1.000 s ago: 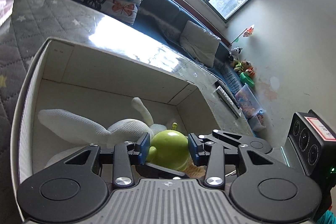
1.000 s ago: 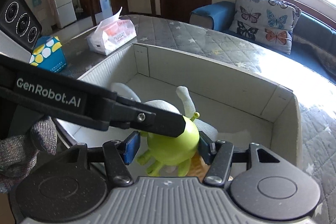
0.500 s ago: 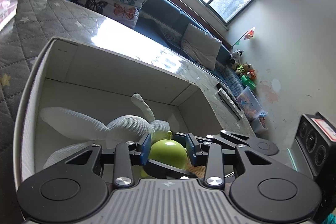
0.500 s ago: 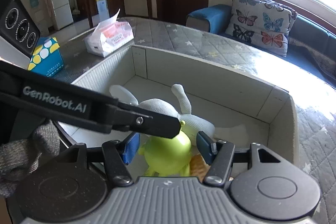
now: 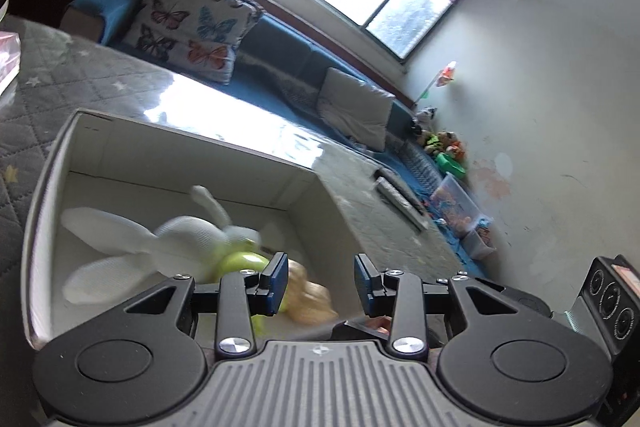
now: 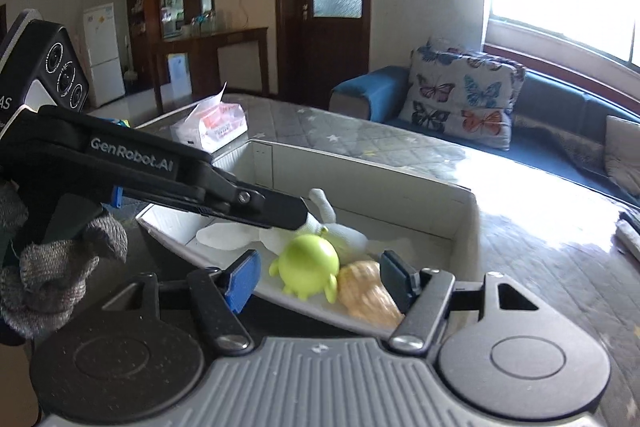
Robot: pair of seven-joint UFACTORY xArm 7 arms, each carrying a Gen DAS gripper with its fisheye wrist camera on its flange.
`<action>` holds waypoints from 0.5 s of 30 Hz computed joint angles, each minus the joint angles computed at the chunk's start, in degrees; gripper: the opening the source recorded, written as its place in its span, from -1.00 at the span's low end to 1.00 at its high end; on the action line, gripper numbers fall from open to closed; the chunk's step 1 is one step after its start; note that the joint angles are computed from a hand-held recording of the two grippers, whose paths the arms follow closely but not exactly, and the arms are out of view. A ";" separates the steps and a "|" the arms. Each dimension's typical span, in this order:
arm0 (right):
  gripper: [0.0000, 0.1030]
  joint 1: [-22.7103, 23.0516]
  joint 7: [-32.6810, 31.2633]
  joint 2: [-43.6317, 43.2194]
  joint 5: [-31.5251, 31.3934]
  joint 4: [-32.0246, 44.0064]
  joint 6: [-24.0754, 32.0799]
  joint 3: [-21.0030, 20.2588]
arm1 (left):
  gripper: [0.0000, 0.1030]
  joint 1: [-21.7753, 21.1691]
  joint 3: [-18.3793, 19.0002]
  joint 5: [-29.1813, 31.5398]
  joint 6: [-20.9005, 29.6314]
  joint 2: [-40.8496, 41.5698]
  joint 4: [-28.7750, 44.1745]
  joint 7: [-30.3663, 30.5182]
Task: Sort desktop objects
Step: 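Carry the green alien with the right gripper and release it into the box, then move the right gripper to the red round-eared toy and close on it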
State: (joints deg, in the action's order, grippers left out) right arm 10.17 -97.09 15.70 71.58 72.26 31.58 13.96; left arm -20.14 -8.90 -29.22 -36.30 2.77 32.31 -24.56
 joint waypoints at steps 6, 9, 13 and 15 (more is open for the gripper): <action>0.33 -2.10 -5.00 -6.33 5.51 -8.30 0.24 -2.60 | -0.25 -4.03 -2.20 -4.12 -0.43 1.54 2.17 4.02; 0.33 -2.42 -5.72 -8.30 6.59 -11.40 0.26 -4.71 | -0.25 -6.30 -2.44 -6.34 0.41 3.69 4.49 6.97; 0.34 -2.90 -4.13 -9.06 5.82 -13.57 0.14 -6.63 | -0.25 -8.53 -1.47 -7.21 3.41 7.23 8.18 8.73; 0.34 -3.16 -3.17 -8.63 5.20 -13.58 -0.01 -7.07 | -0.25 -9.54 -0.68 -7.83 5.04 8.92 10.15 9.79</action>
State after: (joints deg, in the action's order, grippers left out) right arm 7.01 -100.27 7.07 76.78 58.68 31.57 6.89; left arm -29.68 -9.58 -37.05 -31.26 11.68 42.47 -14.77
